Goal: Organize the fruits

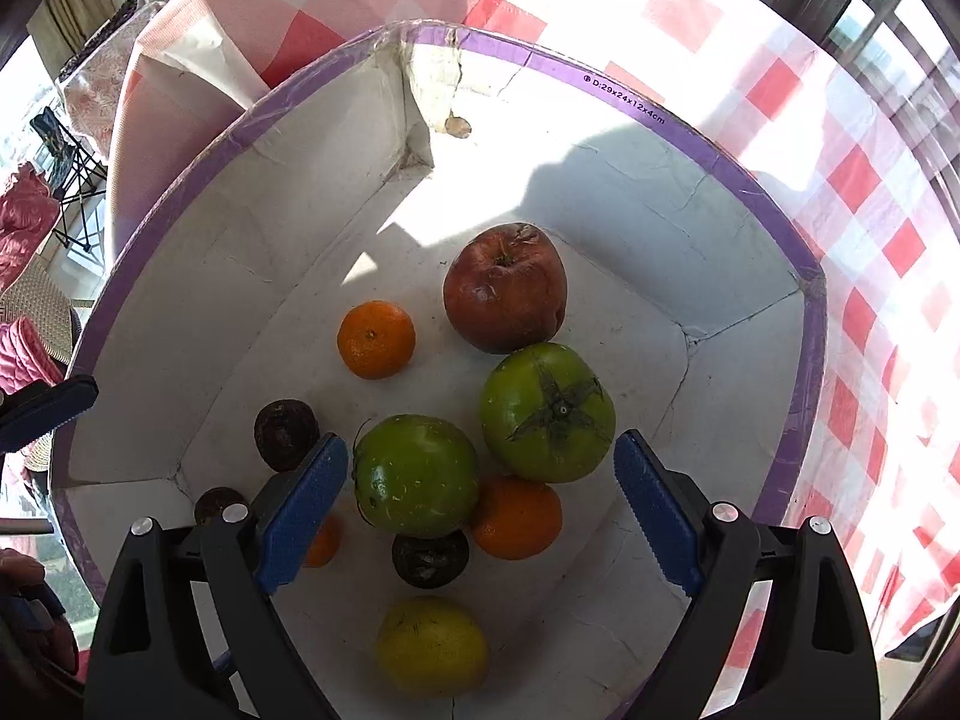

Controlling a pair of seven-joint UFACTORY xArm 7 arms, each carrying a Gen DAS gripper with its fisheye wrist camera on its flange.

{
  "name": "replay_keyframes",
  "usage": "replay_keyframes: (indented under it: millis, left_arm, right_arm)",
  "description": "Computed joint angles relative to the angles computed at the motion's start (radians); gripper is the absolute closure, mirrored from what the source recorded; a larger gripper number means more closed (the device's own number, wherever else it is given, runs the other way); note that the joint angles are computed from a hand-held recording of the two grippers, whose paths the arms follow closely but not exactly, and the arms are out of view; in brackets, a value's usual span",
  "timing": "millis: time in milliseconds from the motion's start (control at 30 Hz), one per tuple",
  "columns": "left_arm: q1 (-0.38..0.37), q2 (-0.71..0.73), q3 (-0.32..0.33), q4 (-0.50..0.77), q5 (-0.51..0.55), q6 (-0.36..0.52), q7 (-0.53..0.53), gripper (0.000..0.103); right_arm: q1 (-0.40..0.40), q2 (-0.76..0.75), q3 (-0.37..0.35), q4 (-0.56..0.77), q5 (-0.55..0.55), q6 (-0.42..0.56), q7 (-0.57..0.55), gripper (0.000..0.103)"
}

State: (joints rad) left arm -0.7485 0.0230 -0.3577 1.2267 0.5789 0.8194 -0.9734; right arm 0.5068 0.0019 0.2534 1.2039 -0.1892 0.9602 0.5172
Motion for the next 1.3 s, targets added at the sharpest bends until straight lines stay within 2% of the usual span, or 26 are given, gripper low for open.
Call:
replay_keyframes:
  millis: [67,200,333,400,667,1300]
  left_arm:
    - [-0.002,0.004,-0.001,0.013,0.012,0.004,-0.034,0.002]
    - [-0.031,0.079,0.001,0.108,0.063,0.146,-0.027,0.002]
    - [-0.034,0.088,0.02,0.107,-0.014,0.123,0.053,0.002]
    - [-0.045,0.103,0.025,0.119,-0.016,0.154,0.067,0.002]
    - [-0.055,0.149,0.047,0.145,-0.071,0.168,0.12,0.002]
    - [-0.07,0.202,0.08,0.191,-0.112,0.184,0.144,0.002]
  right_arm:
    - [-0.001,-0.007,-0.001,-0.012,-0.001,-0.003,0.016,0.016]
    - [-0.004,-0.011,0.0,-0.042,-0.008,-0.022,0.034,0.016]
    - [-0.007,-0.014,-0.001,-0.074,-0.01,-0.047,0.052,0.016]
    - [-0.007,-0.012,0.0,-0.081,-0.008,-0.056,0.053,0.016]
    - [-0.009,0.003,-0.005,-0.106,0.001,-0.108,0.041,0.016]
    - [-0.022,0.026,-0.018,-0.117,0.069,-0.15,-0.031,0.016]
